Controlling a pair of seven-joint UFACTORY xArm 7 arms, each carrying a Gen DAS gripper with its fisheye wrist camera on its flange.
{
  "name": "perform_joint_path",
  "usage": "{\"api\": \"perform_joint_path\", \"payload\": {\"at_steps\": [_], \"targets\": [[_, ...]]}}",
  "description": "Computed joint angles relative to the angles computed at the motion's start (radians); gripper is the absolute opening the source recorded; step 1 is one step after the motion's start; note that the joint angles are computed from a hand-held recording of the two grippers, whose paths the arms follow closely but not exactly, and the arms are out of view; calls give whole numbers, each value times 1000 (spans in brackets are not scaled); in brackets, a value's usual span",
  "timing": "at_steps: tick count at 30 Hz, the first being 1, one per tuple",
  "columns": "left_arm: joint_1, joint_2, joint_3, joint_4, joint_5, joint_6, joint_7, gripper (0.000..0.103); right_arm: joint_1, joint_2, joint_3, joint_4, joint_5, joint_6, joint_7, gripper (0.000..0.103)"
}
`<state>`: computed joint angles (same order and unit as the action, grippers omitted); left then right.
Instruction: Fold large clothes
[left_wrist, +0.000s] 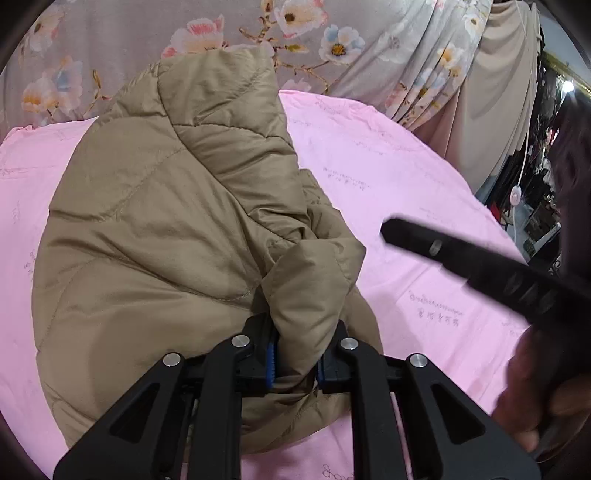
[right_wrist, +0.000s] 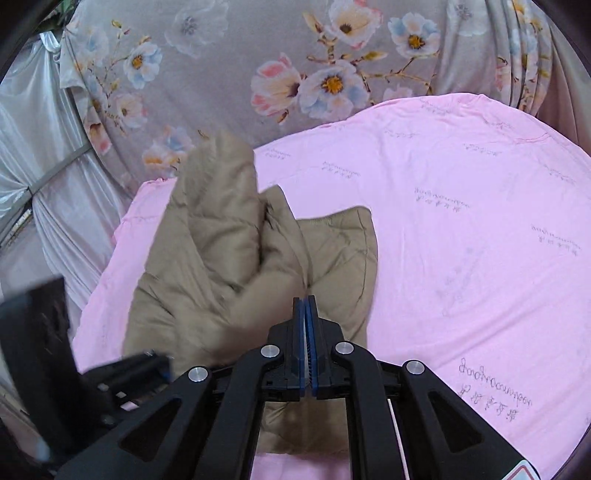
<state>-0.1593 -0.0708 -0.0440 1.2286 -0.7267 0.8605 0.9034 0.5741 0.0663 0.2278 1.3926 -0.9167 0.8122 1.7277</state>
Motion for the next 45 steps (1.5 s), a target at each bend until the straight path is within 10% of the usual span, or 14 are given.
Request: {"api": "perform_joint_path", "payload": {"at_steps": [2,4,6,11,16,22,37,45], "targets": [[-3,1,-5,-7,8,-7,-8,13,-9,2,-8,22,-3,-26,-21,17],[-3,-3,-3,-18,3,-10,-2,14,-25,13,-18,56,10,-63,-55,60],[-2,-6,0,-21,3,-6,-3,14,-42,62,-30,128,71,-98,-156,64],[7,-14,11,-17,-9,21,-1,14,-74,213,-59,285,317,-160,-396,63],[19,-52,33,-21,-38,63,36,13,-77,228,-89,264,445,-238,-494,14],[6,-62,22,-31,-36,95,41,14,6,162,-152,191,296,-108,-360,10],[40,-73,73,14,-108,335,106,28,-90,78,-119,-100,218,-236,-128,11],[75,2,45,160,-11,38,2,31,-148,34,-94,-150,377,-296,-197,14]]}}
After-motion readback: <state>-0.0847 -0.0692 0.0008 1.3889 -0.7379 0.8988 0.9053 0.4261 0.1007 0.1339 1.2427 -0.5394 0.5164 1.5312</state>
